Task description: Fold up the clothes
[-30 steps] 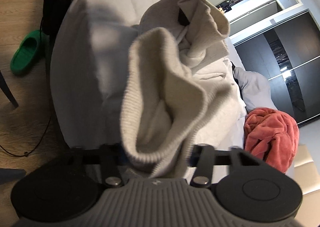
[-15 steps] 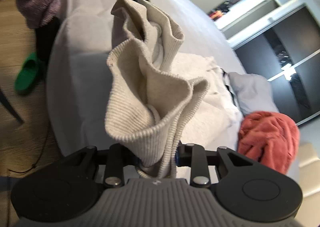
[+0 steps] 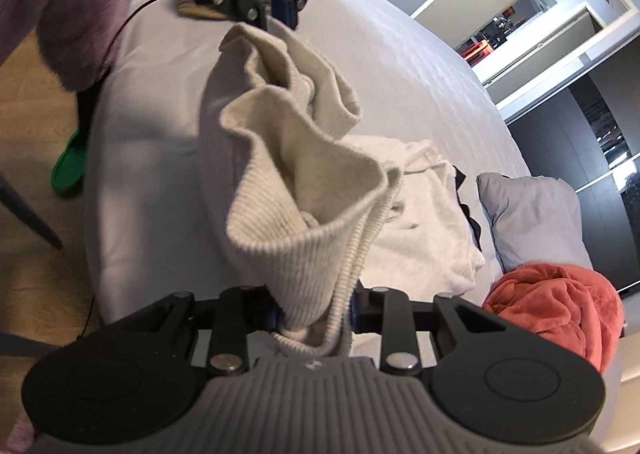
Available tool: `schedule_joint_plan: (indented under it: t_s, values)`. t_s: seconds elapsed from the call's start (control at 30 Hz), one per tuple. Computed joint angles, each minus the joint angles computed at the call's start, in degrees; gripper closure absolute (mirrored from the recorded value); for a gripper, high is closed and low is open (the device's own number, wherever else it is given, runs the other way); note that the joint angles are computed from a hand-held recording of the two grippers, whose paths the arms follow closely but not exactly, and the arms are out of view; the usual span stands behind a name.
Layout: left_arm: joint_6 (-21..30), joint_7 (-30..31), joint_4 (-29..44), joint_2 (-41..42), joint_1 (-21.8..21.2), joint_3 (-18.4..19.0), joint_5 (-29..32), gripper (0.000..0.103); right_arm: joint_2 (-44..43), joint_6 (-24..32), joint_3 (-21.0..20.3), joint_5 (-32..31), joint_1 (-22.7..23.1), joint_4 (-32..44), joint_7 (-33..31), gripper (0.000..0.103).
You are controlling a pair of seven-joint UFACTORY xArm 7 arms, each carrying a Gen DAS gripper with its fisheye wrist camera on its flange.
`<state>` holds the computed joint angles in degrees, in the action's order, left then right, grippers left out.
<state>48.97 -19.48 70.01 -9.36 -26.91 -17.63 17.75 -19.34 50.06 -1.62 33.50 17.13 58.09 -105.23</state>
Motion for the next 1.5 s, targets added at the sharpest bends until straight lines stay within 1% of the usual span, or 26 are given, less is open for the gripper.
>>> schedule_joint_plan:
  t_s: [0.17,0.33,0.43,0.5,0.53,0.6,0.63,0.67,0.7,0.77,0.83,0.87,0.9,0.97,1.1,1.13,1.17,1.2,1.23,1.27,1.3,1.37,1.43,1.5]
  values:
    - [-2.0,4.4,3.5,5.3,2.1,3.0,-0.1,0.086,11.5,0.2,2.9,-1.6,-1.0,10.1,7.9,0.070]
    - [-3.0,8.3,6.6,11.2,3.5,5.7,-2.3,0.086,22.3,2.2,6.6,-5.7,-2.8,19.5,16.7,0.070]
    - [-4.3,7.9,6.7,13.7,4.1,7.1,-3.0,0.085,27.4,2.3,8.5,-8.0,-3.2,23.3,21.8,0.068]
    - [-6.3,5.1,6.0,14.6,4.4,8.0,-1.8,0.085,29.9,1.2,9.4,-10.0,-3.2,24.9,25.8,0.061]
    - [-7.4,2.3,5.5,14.9,4.3,8.5,-0.1,0.084,30.7,0.6,9.7,-10.9,-3.1,25.3,27.7,0.059]
    - [-9.8,-4.4,4.3,15.1,4.3,9.5,3.6,0.084,31.9,-0.2,10.1,-12.3,-3.2,26.1,31.4,0.049]
    - [-10.8,-7.5,3.8,15.0,4.4,9.8,4.7,0.084,32.2,-0.5,10.2,-12.8,-3.3,26.2,33.0,0.046]
    - [-11.5,-9.4,3.3,14.8,4.7,10.0,4.5,0.084,32.3,-1.3,10.2,-13.7,-3.3,26.2,34.8,0.039]
    - [-12.1,-10.3,2.9,14.5,5.1,10.0,3.6,0.081,32.2,-2.4,10.2,-14.6,-3.2,25.9,36.9,0.034]
    - [-12.5,-11.7,2.4,13.5,5.5,9.9,3.2,0.080,32.2,-2.5,10.2,-15.2,-3.5,26.2,40.5,0.034]
    - [-13.4,-15.1,1.4,11.5,5.7,9.7,4.9,0.076,31.7,-2.3,10.3,-14.8,-4.1,26.3,43.1,0.034]
    - [-13.9,-17.0,0.9,10.4,5.9,9.5,5.8,0.067,31.5,-2.4,10.3,-14.3,-4.5,26.4,44.1,0.033]
    - [-14.4,-19.0,0.4,9.4,6.2,9.3,6.9,0.054,31.0,-2.7,10.2,-13.7,-4.9,26.2,45.2,0.032]
    - [-15.2,-21.9,-0.9,7.1,6.7,8.5,9.1,0.052,29.9,-3.2,10.0,-12.4,-5.6,25.7,47.8,0.032]
    - [-14.8,-24.3,-2.5,3.7,7.8,6.8,8.8,0.051,27.4,-2.9,9.3,-8.0,-7.3,25.0,52.8,0.031]
    - [-14.8,-24.8,-3.1,2.7,7.9,6.3,8.7,0.051,26.7,-2.8,9.1,-6.3,-7.8,24.6,53.5,0.031]
    - [-14.7,-24.7,-3.7,1.9,8.0,5.8,8.4,0.053,25.8,-2.6,8.9,-4.6,-8.2,24.1,53.9,0.034]
    - [-14.1,-24.5,-4.0,1.4,8.0,5.3,8.1,0.056,25.0,-2.4,8.8,-2.9,-8.6,23.5,54.1,0.043]
    - [-13.3,-24.5,-4.2,1.0,8.0,4.7,8.1,0.067,24.2,-2.0,8.6,-1.7,-8.7,22.7,54.2,0.050]
    - [-12.9,-24.7,-4.5,0.7,7.9,4.1,8.3,0.073,23.4,-1.6,8.5,-1.1,-8.7,21.9,54.4,0.062]
    - [-12.9,-24.8,-5.0,0.4,7.7,3.6,8.1,0.074,22.6,-1.3,8.4,-0.5,-8.6,20.9,54.4,0.073]
    - [-13.4,-24.3,-6.0,-0.1,7.1,2.9,7.1,0.078,20.9,-0.5,8.2,0.9,-8.2,18.7,53.6,0.074]
    - [-13.2,-22.0,-6.3,0.1,5.9,2.2,5.5,0.079,19.0,0.4,8.0,2.5,-7.6,16.1,52.6,0.074]
    - [-12.6,-19.7,-6.1,0.9,4.6,1.3,5.0,0.079,16.9,0.9,7.7,4.4,-6.7,12.9,51.1,0.074]
